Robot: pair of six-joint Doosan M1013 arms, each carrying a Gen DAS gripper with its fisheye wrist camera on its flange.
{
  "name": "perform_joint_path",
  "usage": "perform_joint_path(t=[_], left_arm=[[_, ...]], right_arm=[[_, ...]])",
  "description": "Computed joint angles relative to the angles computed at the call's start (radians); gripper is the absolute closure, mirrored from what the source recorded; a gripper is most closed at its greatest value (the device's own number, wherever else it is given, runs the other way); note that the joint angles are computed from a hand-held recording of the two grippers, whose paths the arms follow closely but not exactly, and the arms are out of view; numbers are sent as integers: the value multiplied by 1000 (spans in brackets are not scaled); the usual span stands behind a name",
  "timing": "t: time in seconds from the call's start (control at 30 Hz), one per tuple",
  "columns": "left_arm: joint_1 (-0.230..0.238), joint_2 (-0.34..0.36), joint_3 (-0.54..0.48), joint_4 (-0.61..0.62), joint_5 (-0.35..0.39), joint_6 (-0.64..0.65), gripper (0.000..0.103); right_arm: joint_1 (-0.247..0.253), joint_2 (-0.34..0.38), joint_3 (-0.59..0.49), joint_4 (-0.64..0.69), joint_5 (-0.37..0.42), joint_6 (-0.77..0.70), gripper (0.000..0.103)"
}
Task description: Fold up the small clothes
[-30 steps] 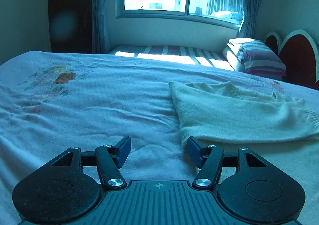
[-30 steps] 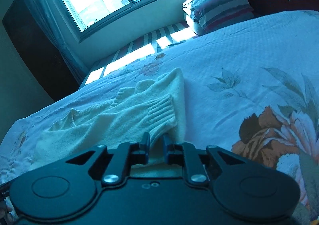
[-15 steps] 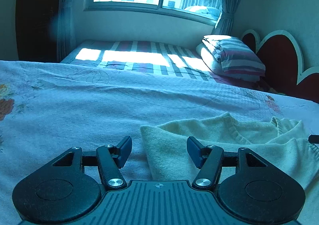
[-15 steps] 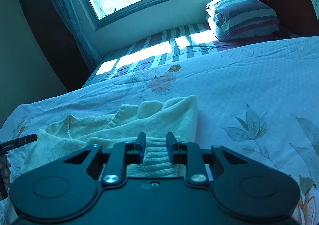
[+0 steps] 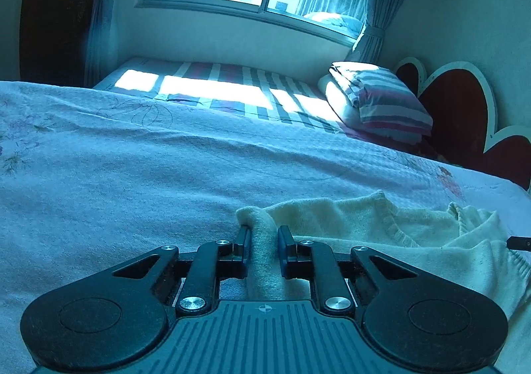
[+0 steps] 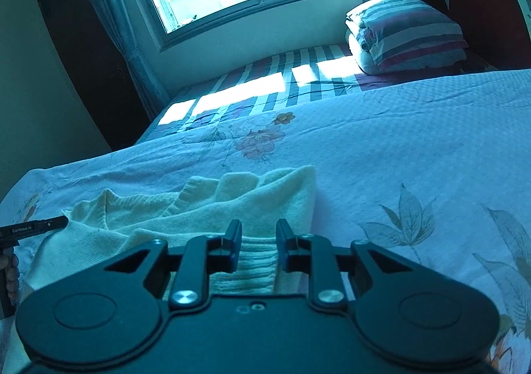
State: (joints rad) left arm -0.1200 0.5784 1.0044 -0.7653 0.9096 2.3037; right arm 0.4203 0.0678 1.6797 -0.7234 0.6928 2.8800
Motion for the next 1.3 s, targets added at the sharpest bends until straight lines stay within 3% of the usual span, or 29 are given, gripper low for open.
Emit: perform_joint_path(t=[0.17,0.23,0.27,0.3,0.43,0.5,0.57,0.63,0.67,0.77,0.9,1.03,1.17,1.3], left_arm=[[-8,-4,5,20,-16,7,82],[-5,0,-3,12,-4,1,82],[-4,3,-6,7,1,-3,82],[-2,6,-8,-3,3,-4,92],[-3,-17,32,-66,-64,51,93],[-18,-31,54,-28,-124,60,93],[-33,-24,41,72,-126,-1,92],[-37,-26,47,86,-142,-3,92],[-37,-27,43,97,-138,-10,87],[-28,-57,77,95,-187,-11,42],[11,-107,136,-1,-146,59,41],[38,-180,245,-61,-145,110,41],[47,-234,329,-41,-161,140,41],[37,-233,342,17,-142,138,41]], right_arm=[[-15,-6,9,88,-30,-95,79],[-23,-5,4,131,-42,-141,92],[-23,-4,4,132,-45,-142,93],[-19,-4,5,114,-45,-132,94],[19,-14,23,-113,-16,51,95],[31,-23,33,-204,2,143,95],[22,-12,22,-135,31,99,95],[12,3,11,-47,49,32,94],[11,2,14,-48,39,41,94],[7,-11,12,-28,39,51,85],[20,-58,49,-51,18,155,85],[35,-67,62,7,12,156,84],[64,-49,52,-60,55,218,87],[78,-47,49,-81,52,213,94]])
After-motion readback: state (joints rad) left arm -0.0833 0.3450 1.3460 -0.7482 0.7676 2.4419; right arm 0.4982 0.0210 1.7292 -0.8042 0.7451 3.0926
